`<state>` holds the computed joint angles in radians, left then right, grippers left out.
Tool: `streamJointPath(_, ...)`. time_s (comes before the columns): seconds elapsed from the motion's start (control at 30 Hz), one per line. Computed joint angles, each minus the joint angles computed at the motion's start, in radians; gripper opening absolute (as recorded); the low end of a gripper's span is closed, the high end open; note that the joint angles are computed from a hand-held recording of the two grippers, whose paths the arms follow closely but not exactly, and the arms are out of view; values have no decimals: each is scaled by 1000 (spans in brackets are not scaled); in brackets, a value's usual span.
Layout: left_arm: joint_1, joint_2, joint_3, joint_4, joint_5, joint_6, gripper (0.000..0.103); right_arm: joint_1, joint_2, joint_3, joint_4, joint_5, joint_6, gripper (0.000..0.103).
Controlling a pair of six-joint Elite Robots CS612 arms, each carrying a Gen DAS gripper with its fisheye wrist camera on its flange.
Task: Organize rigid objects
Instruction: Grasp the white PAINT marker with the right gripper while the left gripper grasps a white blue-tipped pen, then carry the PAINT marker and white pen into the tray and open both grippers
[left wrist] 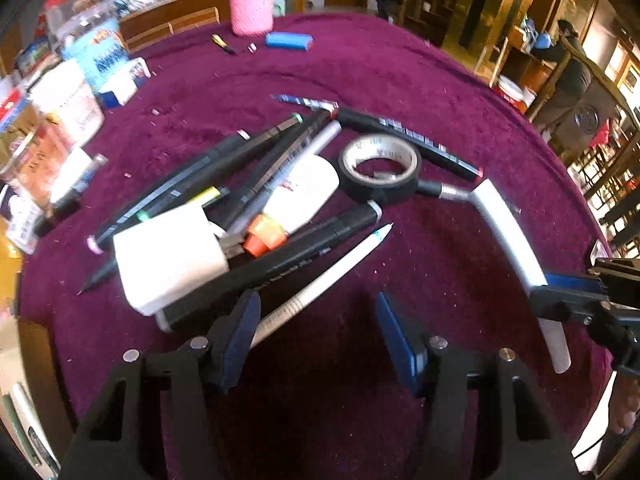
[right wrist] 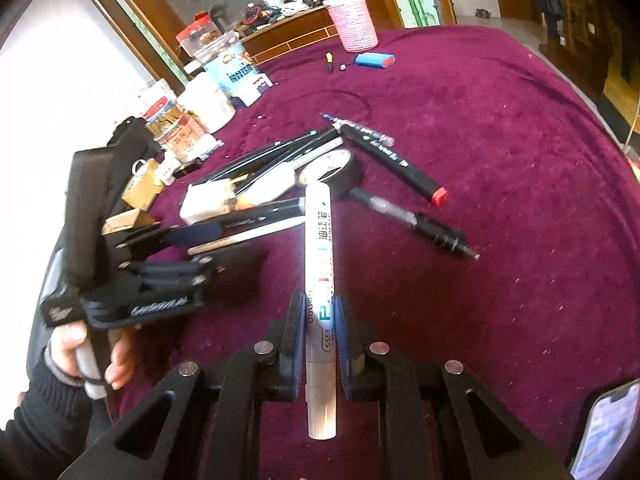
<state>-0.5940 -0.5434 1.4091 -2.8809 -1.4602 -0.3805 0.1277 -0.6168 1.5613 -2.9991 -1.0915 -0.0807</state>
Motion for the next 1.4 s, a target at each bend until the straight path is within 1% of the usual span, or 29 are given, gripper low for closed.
streamJointPath(0.1, -12, 8, -23, 49, 44, 49, 58, 2, -1, 9, -9, -20, 5, 15)
streamJointPath(0.17, -8, 9, -36, 72, 32, 49, 52, 1, 0, 12, -6, -20, 10, 15)
streamJointPath(0.2, -9, 7, -35, 77, 38, 41, 44, 2, 0, 13, -7, -28, 6, 15)
streamJointPath(0.23, -11, 2, -28, 80, 43, 41, 29, 6, -2, 18, -14, -57, 0, 15)
streamJointPath(0.3, -14, -9, -11, 86, 35, 39, 16, 13, -4, 26, -31, -102, -4, 15)
streamJointPath(0.33, -20, -15, -3, 92, 49, 31, 15, 17, -5, 27, -29, -121, -3, 15)
streamJointPath(0.4, -31, -10, -3, 83, 92, 45, 15, 17, -4, 30, -24, -125, -9, 15)
streamJointPath(0.5, -35, -11, -3, 86, 109, -1, 15, 24, 4, 20, -1, -145, -18, 15)
streamJointPath(0.53, -37, -14, 0, 92, 111, -13, 12, 25, 5, 19, 5, -150, -19, 15)
streamJointPath(0.6, -44, -20, 11, 92, 120, -10, 8, 27, 5, 24, -1, -158, -17, 15)
streamJointPath(0.67, -52, -30, 41, 51, 137, -36, 7, 32, 7, 24, -10, -175, -21, 15)
streamJointPath(0.7, -54, -36, 57, 33, 136, -54, 7, 34, 5, 21, 2, -179, -18, 15)
streamJointPath(0.77, -53, -57, 103, -17, 105, -132, 7, 31, -2, 23, 19, -144, -19, 15)
streamJointPath(0.8, -52, -66, 126, -54, 92, -163, 7, 32, -7, 27, 17, -127, -23, 15)
streamJointPath(0.87, -52, -92, 187, -137, 75, -234, 7, 43, -17, 38, -4, -122, -40, 15)
streamJointPath(0.93, -51, -127, 261, -229, 60, -304, 7, 50, -28, 44, 0, -67, -44, 16)
streamJointPath(0.97, -49, -143, 289, -254, 59, -334, 7, 56, -34, 47, 8, -32, -55, 16)
streamJointPath(1.1, -43, -223, 433, -354, 114, -436, 7, 97, -55, 53, 17, 18, -123, 16)
streamJointPath(1.13, -38, -234, 454, -372, 118, -455, 7, 110, -59, 50, 21, 43, -140, 16)
streamJointPath(1.2, -30, -268, 516, -393, 153, -529, 7, 134, -62, 40, 37, 65, -159, 16)
streamJointPath(1.23, -26, -286, 551, -401, 192, -564, 7, 149, -62, 32, 53, 82, -170, 16)
streamJointPath(1.3, -16, -310, 601, -394, 233, -629, 7, 172, -61, 22, 58, 94, -192, 16)
streamJointPath(1.33, -6, -315, 615, -393, 235, -650, 7, 188, -55, 7, 66, 98, -195, 16)
streamJointPath(1.4, 10, -322, 643, -382, 229, -704, 7, 203, -40, -26, 102, 109, -191, 16)
